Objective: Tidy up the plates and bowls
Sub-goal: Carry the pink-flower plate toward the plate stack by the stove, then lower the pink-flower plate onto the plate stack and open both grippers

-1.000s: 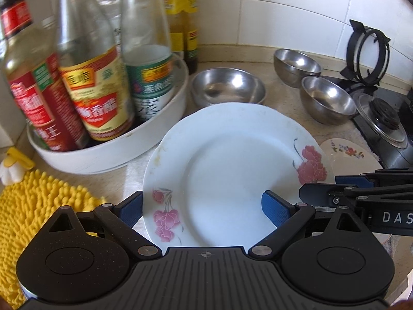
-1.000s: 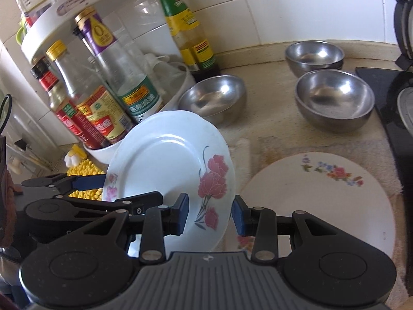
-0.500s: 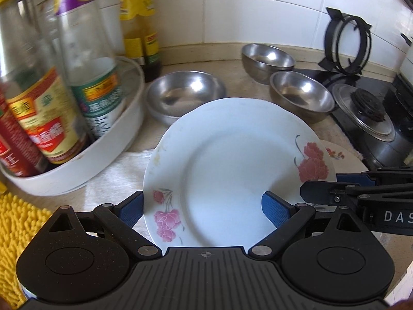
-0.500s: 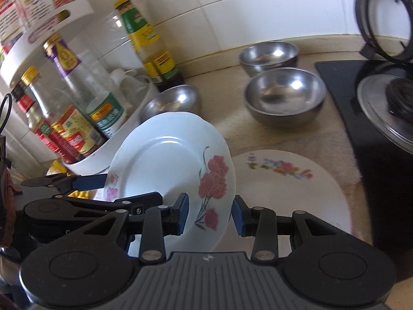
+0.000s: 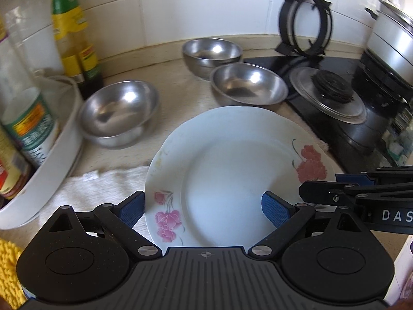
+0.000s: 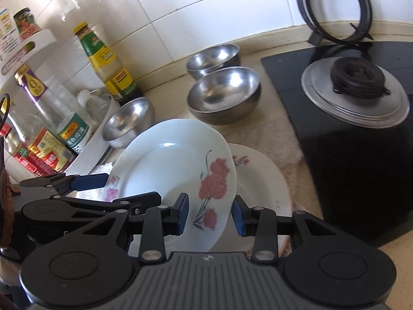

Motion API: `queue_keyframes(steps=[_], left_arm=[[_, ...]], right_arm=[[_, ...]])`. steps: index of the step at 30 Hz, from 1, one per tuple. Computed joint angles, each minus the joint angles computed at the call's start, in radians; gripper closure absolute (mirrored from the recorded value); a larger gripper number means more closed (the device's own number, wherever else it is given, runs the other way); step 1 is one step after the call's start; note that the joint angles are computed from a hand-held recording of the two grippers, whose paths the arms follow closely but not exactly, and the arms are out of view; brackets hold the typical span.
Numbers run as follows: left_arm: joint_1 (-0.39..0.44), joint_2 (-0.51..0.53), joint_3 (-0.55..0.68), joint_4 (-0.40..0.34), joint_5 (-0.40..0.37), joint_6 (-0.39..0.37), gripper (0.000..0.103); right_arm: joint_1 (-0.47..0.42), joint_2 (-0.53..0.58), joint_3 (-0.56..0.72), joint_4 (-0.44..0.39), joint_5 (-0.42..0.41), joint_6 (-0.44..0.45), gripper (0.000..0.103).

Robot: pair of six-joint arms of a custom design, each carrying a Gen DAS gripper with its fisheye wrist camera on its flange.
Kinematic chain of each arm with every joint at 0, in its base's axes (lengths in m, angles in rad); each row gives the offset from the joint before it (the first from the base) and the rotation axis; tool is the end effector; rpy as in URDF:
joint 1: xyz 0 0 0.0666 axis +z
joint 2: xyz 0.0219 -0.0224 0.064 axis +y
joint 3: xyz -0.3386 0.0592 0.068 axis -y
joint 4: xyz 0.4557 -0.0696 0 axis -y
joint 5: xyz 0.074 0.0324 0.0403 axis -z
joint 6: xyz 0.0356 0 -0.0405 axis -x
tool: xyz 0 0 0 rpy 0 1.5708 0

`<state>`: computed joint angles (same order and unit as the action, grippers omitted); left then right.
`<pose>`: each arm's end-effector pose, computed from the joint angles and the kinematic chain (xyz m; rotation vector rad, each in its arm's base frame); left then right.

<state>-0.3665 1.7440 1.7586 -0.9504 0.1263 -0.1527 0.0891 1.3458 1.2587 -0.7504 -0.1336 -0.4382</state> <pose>0.6215 -0.2438 0.3709 0.6954 2.4149 -0.2461 0.5371 0.0523 0.3549 0.3616 2.4111 0.4013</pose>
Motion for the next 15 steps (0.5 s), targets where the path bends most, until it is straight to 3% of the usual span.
queue_keyframes(steps=[9, 12, 13, 14, 15], left_arm=[[-0.025, 0.010, 0.013, -0.006, 0.016, -0.033, 0.006], [-0.032, 0.012, 0.014, -0.009, 0.019, -0.041, 0.006], [-0.033, 0.012, 0.014, -0.006, 0.028, -0.046, 0.009], [-0.030, 0.014, 0.020, -0.018, 0.089, -0.065, 0.030], [-0.032, 0.026, 0.044, -0.054, 0.124, -0.067, 0.043]], right_arm=[[-0.014, -0.031, -0.031, 0.000, 0.019, -0.020, 0.063], [-0.027, -0.042, -0.043, 0.012, -0.020, -0.038, 0.067], [-0.029, -0.043, -0.043, 0.009, -0.015, -0.035, 0.068], [-0.032, -0.042, -0.043, 0.004, -0.009, -0.032, 0.068], [-0.036, -0.041, -0.044, -0.004, -0.004, -0.039, 0.068]])
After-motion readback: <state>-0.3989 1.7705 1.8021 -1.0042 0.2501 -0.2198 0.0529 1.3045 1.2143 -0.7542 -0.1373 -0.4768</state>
